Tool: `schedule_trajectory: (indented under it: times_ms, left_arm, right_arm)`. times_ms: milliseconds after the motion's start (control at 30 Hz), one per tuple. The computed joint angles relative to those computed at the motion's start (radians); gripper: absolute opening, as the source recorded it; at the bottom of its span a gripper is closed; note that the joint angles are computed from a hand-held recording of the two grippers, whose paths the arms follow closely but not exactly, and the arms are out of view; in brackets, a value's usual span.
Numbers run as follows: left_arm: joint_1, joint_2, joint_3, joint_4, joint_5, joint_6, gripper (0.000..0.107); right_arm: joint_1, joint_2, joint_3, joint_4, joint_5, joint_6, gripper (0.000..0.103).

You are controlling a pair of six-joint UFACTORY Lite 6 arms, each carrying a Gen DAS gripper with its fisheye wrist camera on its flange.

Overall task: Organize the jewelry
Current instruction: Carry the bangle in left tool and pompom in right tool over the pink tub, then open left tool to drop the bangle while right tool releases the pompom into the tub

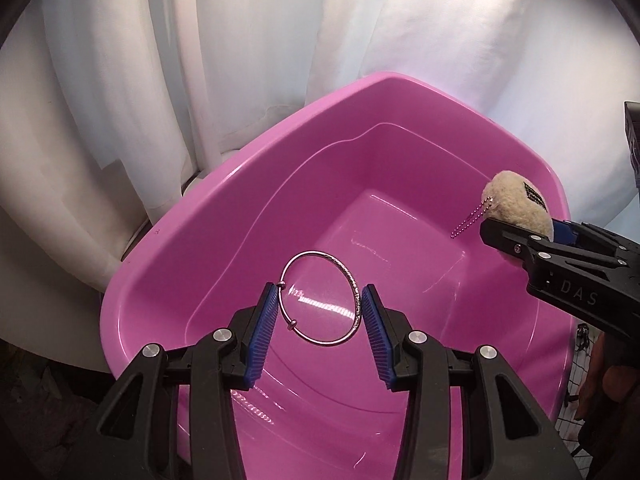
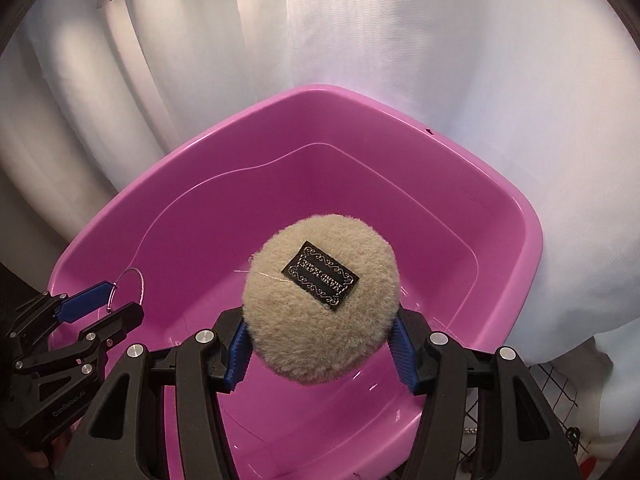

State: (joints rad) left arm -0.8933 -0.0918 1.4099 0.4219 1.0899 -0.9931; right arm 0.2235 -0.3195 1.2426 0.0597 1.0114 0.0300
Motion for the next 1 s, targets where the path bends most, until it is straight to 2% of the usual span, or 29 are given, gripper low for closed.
schedule_trajectory:
  times_ms: [300,333,400,467,500,1000]
  left_arm:
    - [0.034,-0.001,-0.015,-0.058,-0.017,0.032,0.045]
    - [0.037,0.007,-0.008,-0.058,-0.016,0.040,0.047]
    - [0.014,0.018,0.012,-0.033,0.005,0.043,0.066]
    - [-0.014,0.021,0.024,0.003,0.028,0.014,0.078]
    - [-0.014,0.016,0.020,0.003,0.025,0.006,0.080]
    - [-0.018,-0.007,0.011,-0.001,0.041,-0.017,0.081]
  right_arm:
    - [0.025,0.029,0.028,-0.076,0.027,0.033,0.059]
    - [0.029,0.030,0.031,-0.081,0.033,0.038,0.060]
    - [0.061,0.077,0.068,-0.103,0.033,0.071,0.064]
    - [0.076,0.080,0.073,-0.118,0.041,0.083,0.065]
    - [0.084,0.079,0.074,-0.130,0.044,0.093,0.066]
    - [0.130,0.066,0.101,-0.173,0.076,0.146,0.067]
